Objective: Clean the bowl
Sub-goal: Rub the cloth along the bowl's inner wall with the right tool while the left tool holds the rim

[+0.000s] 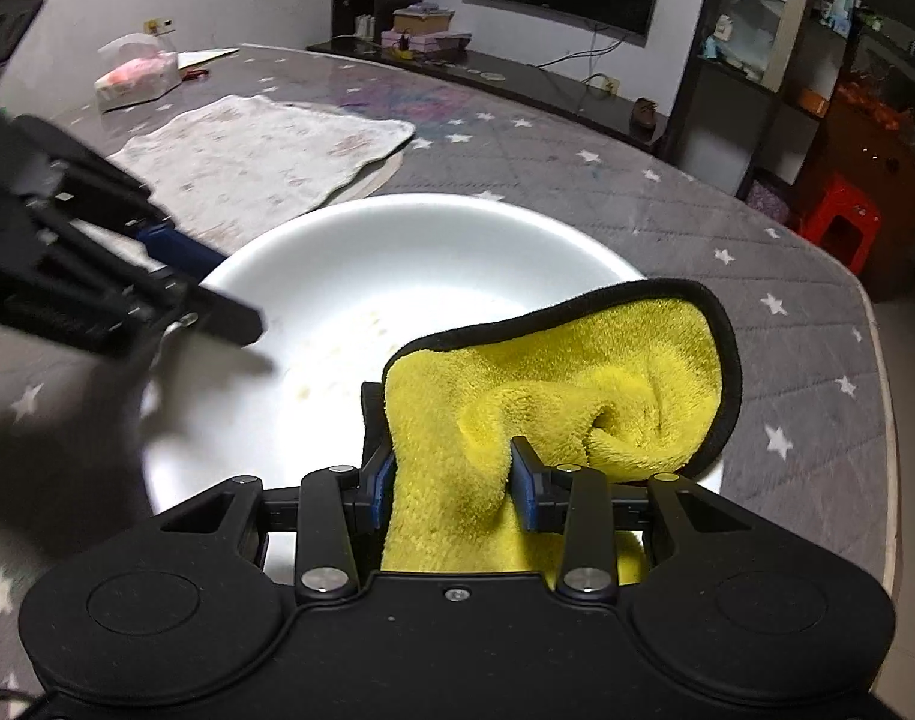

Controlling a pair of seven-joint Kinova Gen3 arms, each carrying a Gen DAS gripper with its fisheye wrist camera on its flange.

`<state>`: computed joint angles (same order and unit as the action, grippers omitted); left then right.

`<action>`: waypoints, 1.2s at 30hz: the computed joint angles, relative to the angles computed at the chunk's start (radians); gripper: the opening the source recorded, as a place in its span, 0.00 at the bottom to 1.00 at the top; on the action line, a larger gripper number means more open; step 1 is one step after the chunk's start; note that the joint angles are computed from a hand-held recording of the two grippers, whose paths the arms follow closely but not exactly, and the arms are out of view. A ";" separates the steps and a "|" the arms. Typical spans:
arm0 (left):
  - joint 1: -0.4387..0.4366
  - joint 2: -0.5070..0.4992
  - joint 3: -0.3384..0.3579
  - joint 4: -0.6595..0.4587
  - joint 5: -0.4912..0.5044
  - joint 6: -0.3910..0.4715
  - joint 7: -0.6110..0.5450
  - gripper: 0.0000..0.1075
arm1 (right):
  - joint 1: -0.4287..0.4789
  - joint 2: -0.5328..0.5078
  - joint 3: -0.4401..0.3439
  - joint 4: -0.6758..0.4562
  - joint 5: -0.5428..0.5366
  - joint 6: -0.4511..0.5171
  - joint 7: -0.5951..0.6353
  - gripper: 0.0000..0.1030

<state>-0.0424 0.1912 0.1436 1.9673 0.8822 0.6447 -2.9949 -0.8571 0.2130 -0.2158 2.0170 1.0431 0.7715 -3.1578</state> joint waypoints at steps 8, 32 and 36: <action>-0.001 0.000 -0.001 -0.003 -0.003 0.004 -0.001 0.32 | 0.003 0.000 0.002 0.004 0.032 -0.070 0.002 0.41; -0.003 0.004 -0.002 -0.001 0.006 0.006 -0.009 0.34 | 0.040 0.074 0.068 -0.043 0.151 -0.085 -0.060 0.41; 0.001 0.001 0.000 0.004 0.005 -0.005 -0.008 0.34 | 0.042 0.056 0.063 -0.021 0.132 -0.065 -0.070 0.41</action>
